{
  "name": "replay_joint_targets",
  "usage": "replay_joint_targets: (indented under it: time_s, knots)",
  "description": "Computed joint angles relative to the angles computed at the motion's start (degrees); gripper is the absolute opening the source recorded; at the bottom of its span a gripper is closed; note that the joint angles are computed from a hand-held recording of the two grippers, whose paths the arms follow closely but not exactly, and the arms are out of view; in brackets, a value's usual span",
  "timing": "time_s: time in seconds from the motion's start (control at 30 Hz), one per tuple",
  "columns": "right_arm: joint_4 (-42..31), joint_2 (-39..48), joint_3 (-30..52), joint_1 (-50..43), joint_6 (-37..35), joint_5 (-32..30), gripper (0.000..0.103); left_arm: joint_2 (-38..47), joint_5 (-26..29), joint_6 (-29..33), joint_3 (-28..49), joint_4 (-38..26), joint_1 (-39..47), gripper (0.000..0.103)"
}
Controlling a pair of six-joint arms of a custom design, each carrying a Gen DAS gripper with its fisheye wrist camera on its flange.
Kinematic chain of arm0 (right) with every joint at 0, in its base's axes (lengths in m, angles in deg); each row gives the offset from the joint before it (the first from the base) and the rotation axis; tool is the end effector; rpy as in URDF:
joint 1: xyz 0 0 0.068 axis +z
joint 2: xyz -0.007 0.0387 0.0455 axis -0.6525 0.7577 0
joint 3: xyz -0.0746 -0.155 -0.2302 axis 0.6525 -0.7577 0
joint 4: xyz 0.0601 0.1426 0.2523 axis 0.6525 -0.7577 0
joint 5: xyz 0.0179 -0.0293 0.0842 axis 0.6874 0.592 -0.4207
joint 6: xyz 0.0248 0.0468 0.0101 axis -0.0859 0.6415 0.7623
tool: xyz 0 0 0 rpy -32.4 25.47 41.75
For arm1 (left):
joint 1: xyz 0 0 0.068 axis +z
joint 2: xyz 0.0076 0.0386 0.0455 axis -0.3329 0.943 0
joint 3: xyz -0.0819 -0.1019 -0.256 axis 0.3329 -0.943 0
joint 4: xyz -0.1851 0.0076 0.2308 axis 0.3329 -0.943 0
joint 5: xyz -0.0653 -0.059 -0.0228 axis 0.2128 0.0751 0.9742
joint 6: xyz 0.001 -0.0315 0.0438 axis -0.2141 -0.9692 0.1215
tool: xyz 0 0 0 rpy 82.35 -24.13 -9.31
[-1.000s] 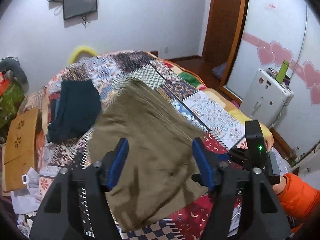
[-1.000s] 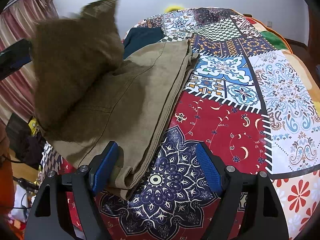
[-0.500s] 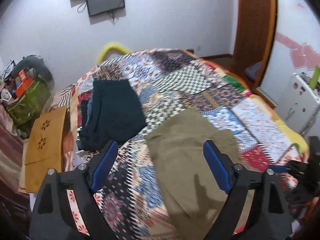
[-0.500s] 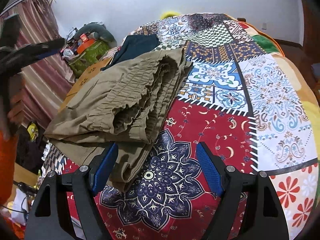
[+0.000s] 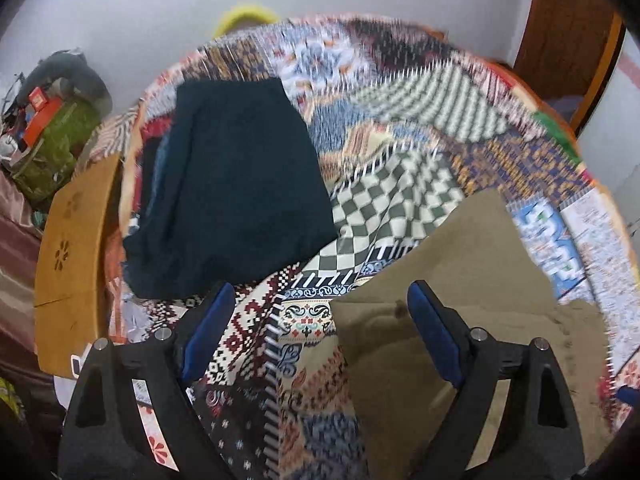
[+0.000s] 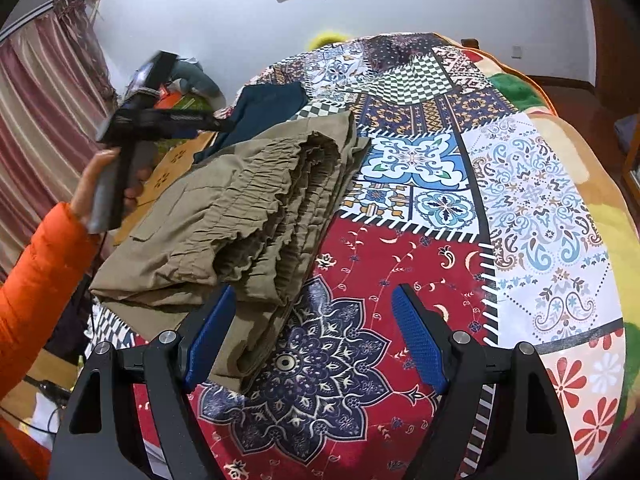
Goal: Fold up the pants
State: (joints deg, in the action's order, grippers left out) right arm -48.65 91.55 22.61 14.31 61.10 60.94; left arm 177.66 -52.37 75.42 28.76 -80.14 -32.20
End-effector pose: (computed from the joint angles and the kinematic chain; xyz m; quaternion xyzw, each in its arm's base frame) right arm 0.0959 0.1081 0.1550 0.1352 0.9118 0.1467 0.3588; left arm 0.4269 -0.0999 0.1683 0.2899 0.9252 -0.0258 0.2434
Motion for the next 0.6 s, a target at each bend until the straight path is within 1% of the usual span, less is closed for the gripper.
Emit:
replay_joint_targets:
  time_s: [0.1,0.13,0.17,0.23,0.33,0.47,0.6]
  knots:
    - [0.2,-0.1,-0.4,-2.4,-1.3,-1.5,0.077,5.4,-3.9,3.8,2.6,-1.5,-1.8,0.09]
    - [0.0,-0.1,-0.5,-2.8,-1.4,-1.6,0.077,6.6,-5.4,5.2,2.9,-1.7,-2.3,0.095]
    - [-0.1,-0.4,-0.7,-3.2,-1.6,-1.8,0.077,6.8,-6.0,6.3,1.9,-0.1,-2.4,0.1]
    - [-0.6,-1.3,-0.9,-3.5,-1.6,-1.8,0.077,4.9,-6.6,8.6,-1.8,4.6,-2.0,0.103]
    - [-2.3,-2.0,-0.5,-2.8,-0.7,-0.6,0.077,3.1,-6.9,10.0,-3.8,5.0,-0.9,0.103]
    - [-5.0,-2.6,0.7,0.0,0.9,1.9,0.077,-1.6,-7.6,13.0,-9.5,7.3,2.0,0.103]
    - [-7.6,-2.0,2.2,4.5,4.1,5.4,0.077,-6.7,-6.3,14.2,-14.7,6.8,6.5,0.103]
